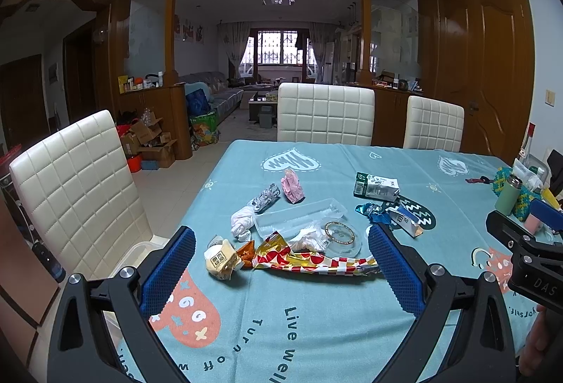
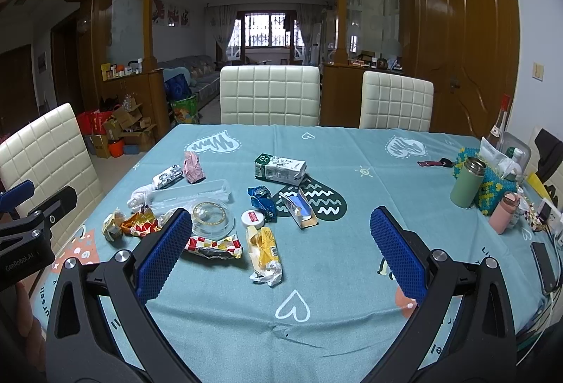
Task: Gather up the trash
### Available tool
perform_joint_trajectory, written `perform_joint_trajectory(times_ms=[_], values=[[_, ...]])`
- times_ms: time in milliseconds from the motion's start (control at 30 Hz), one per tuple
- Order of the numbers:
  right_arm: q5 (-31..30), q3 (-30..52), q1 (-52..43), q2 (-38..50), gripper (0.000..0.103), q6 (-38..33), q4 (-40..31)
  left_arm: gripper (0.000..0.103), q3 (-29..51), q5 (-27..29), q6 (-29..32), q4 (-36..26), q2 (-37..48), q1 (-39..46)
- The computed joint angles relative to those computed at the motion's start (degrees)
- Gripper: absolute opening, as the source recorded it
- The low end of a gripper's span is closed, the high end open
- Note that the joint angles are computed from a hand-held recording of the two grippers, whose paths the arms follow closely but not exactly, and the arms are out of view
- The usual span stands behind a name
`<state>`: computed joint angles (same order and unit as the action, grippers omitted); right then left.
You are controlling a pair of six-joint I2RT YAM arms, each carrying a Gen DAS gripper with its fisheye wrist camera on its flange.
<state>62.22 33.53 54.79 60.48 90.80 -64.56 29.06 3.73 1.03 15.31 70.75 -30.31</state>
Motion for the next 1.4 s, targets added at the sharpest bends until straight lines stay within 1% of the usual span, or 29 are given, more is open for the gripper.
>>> perform_joint_trajectory(times_ms=[233,600,700,1400], values=[[0.11,0.17,0.25,-0.13,0.100,0.49,-0.80,0.096,0.11,-0.28,0.00,-0.39,-0.19,-0.34],[0.10,-0.04,0.13,0.41,0.100,0.31,0.10,0.096,0.38,-0.24,-0.19,-1.10,-0.25,-0.49],[-0.05,0.18,0.07,-0.56,0.100,0.11,-0.84,0.096,0.49,-0.20,-0.20,-1.22,-0.10,-0.54],[0.01,0.03,0.05,-0.10,0.100,0.18,-0.43,0.096,0.87,-0.08,-0.24,-2.01,0.19,-1.09]])
